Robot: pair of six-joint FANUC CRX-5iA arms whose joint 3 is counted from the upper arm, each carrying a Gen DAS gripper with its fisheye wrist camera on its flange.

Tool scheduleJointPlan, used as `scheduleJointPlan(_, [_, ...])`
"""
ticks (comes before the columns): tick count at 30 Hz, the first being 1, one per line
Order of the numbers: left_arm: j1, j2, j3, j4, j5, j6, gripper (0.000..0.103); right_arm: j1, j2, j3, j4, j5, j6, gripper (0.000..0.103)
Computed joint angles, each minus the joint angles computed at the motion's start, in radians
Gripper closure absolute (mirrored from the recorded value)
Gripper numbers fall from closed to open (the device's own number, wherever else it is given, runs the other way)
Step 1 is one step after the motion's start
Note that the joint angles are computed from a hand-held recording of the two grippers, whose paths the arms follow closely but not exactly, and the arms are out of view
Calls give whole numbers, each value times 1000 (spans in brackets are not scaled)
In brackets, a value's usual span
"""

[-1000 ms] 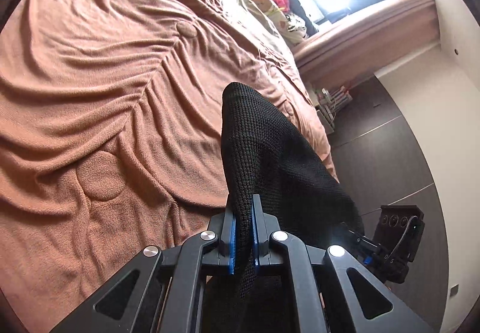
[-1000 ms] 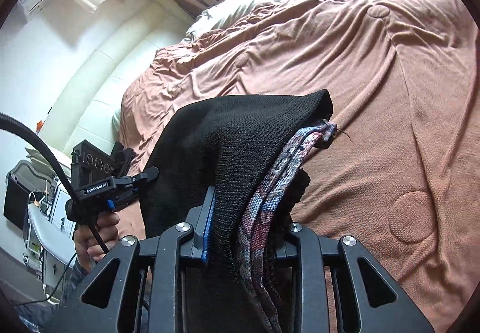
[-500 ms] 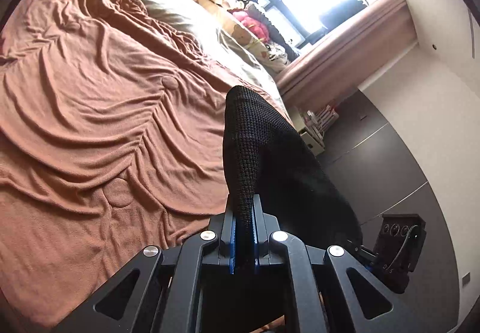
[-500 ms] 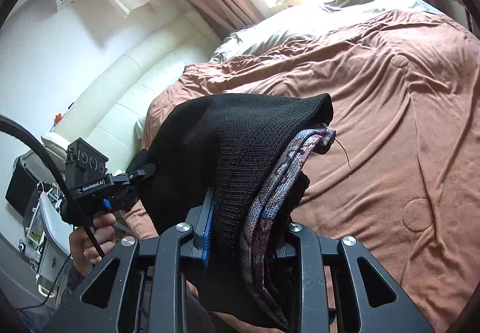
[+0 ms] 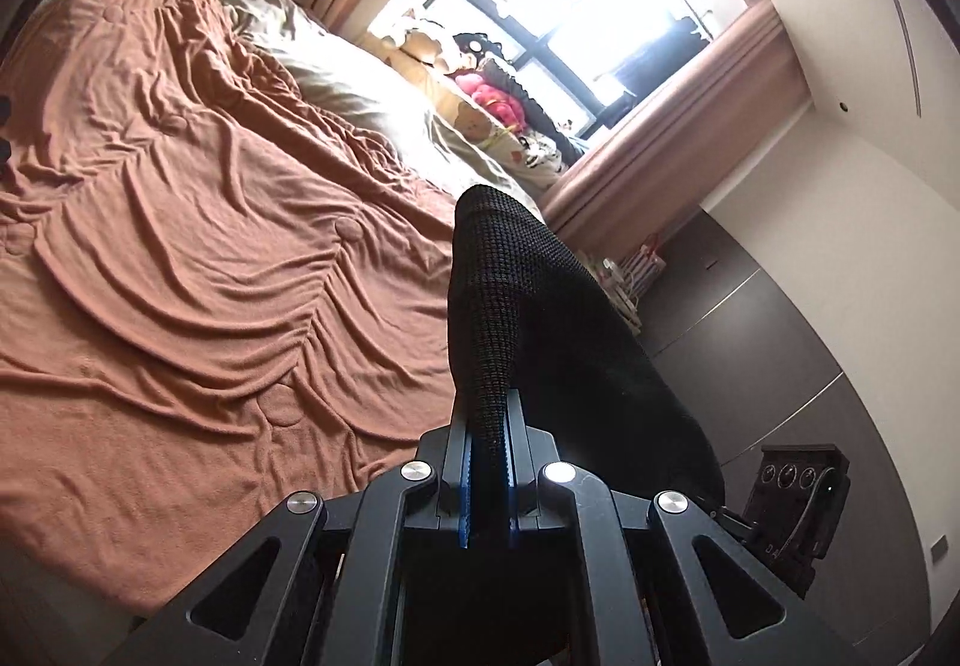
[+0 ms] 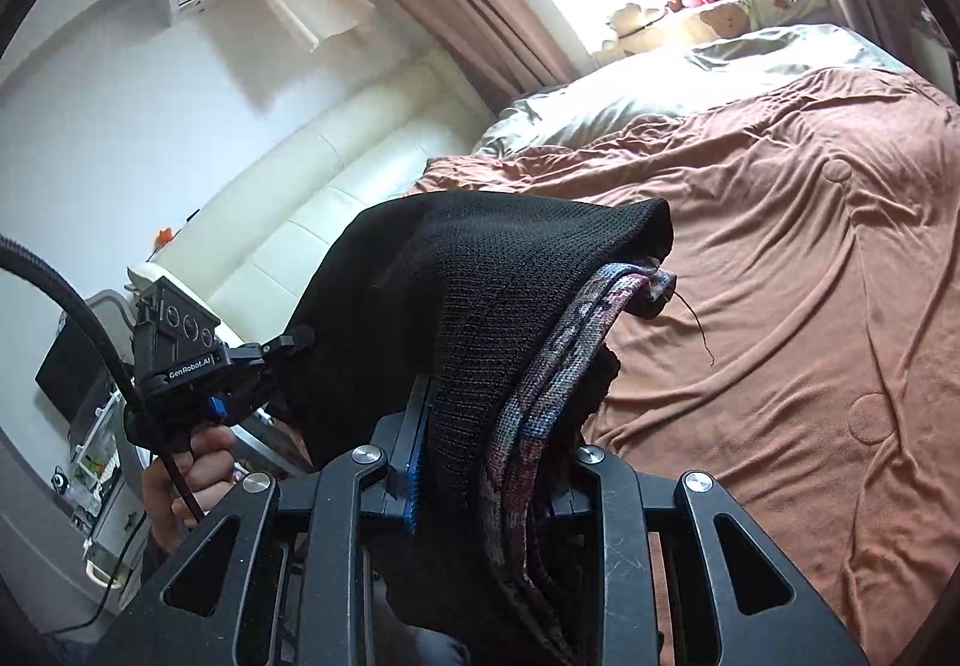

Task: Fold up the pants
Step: 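Lift the shorts with both grippers and carry them toward the headboard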

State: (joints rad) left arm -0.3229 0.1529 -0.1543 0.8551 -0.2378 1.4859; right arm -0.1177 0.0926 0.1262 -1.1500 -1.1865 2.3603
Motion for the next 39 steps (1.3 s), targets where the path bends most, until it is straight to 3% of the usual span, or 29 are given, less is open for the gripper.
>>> scheduleJointPlan(5, [1,-69,-122,225,62,-201,95,71,10,20,38,37,-16,78])
scheduleJointPlan(10, [47,-127,-185,280,71,-273,95,147,33,52,48,75,-18,78])
scheduleJointPlan(13, [51,-170,-246,453,102,-433,95,204,60,87,66,103,-42,78])
scheduleJointPlan(17, [99,-224,-308,537,92,-515,95,266,97,123,73,132,-51,78])
scheduleJointPlan(21, [203,-267,-340,430,37,-432,95,328,149,169,83,152,-68,78])
scheduleJointPlan(25, [277,-303,-372,411,13,-431,95,395,202,225,101,169,-79,78])
scheduleJointPlan(33, [409,-336,-429,473,-21,-512,95,504,332,384,159,170,-134,78])
scheduleJointPlan(39, [506,-332,-423,450,-25,-515,95,576,437,529,200,165,-179,78])
